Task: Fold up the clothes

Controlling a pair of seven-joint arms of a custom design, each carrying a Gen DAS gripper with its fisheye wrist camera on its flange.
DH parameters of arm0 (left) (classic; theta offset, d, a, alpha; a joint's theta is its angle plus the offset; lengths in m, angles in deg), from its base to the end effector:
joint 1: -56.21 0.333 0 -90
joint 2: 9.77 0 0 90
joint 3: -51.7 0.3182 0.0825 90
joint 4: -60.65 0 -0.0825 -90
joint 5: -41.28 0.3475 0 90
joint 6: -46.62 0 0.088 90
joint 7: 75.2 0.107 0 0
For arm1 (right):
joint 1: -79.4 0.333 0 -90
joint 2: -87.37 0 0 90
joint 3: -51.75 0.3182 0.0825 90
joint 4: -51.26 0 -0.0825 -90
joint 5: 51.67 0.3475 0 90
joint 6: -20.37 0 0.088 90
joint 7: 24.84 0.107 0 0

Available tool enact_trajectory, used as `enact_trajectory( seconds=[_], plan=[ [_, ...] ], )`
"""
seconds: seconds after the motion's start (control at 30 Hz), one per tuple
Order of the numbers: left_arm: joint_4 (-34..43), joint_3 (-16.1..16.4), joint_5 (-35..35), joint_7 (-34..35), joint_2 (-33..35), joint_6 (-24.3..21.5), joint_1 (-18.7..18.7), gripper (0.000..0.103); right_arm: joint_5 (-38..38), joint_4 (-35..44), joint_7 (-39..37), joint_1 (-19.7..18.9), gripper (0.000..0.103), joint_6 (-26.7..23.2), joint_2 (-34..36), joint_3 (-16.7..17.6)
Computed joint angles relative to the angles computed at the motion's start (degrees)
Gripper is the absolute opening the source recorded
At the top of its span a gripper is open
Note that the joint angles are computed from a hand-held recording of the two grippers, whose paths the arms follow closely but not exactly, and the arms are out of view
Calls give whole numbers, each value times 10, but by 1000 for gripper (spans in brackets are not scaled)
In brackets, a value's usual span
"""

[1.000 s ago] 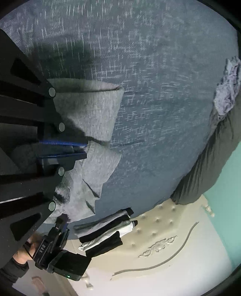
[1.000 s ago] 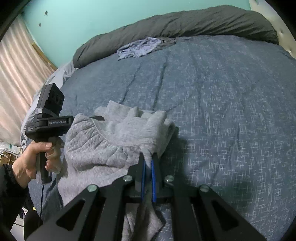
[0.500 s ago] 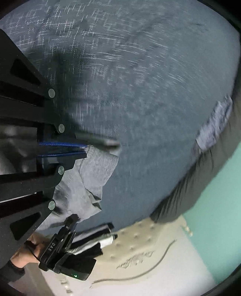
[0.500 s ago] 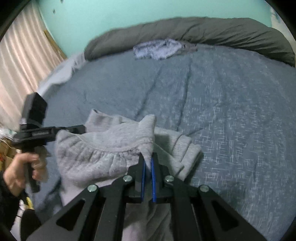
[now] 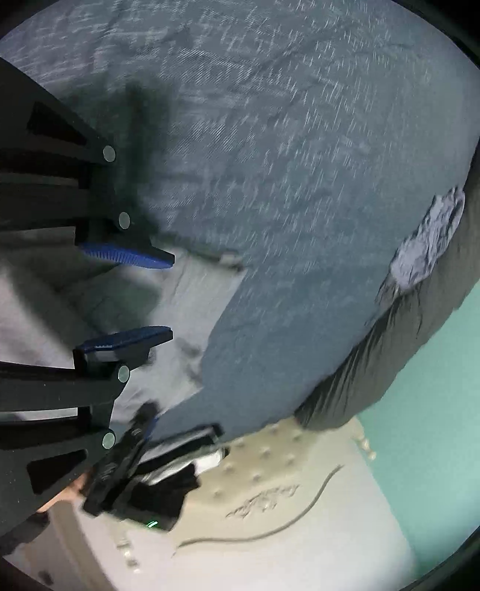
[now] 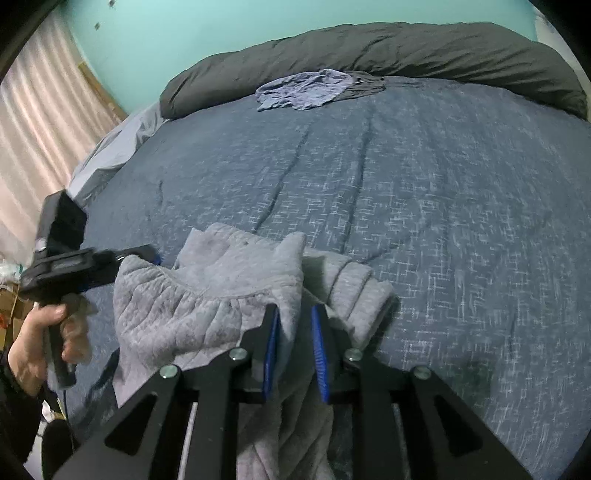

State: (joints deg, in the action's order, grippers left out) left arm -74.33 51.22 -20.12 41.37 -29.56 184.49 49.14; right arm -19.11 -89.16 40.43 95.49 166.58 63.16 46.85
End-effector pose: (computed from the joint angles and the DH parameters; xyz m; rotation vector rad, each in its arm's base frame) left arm 0.4387 -0.0642 0.5253 1.9627 -1.7828 1.2760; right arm 0.4162 0.0712 0.5260 -1.9325 1.5317 -0.1318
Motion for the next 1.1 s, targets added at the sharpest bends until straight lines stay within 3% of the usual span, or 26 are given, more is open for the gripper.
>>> enact_trajectory(
  seconds=[0.1,0.23,0.5,0.6,0.7,0.8,1.1],
  plan=[
    [-21,12,-22,4,-23,-17,-2,36,12,-1,16,-3,26,0,-8,-3],
    [-29,18,-51,22,-26,-41,-3,36,31,-1,17,2,27,-6,-23,-11],
    [-13,-1,-58,72,-36,-59,-17,36,19,21,55,-10,34,-14,-19,-1],
    [-10,-6,-56,74,-39,-59,-23,36,12,49,75,-11,41,-23,1,2],
    [-8,-16,-37,61,-38,-42,-24,36,-1,99,88,-9,51,-68,39,4],
    [-18,-11,-44,57,-50,-21,-27,36,-17,150,97,-13,51,-118,80,14],
    [-58,4,-91,87,-84,22,-43,36,-117,271,143,-24,51,-205,182,62]
  ],
)
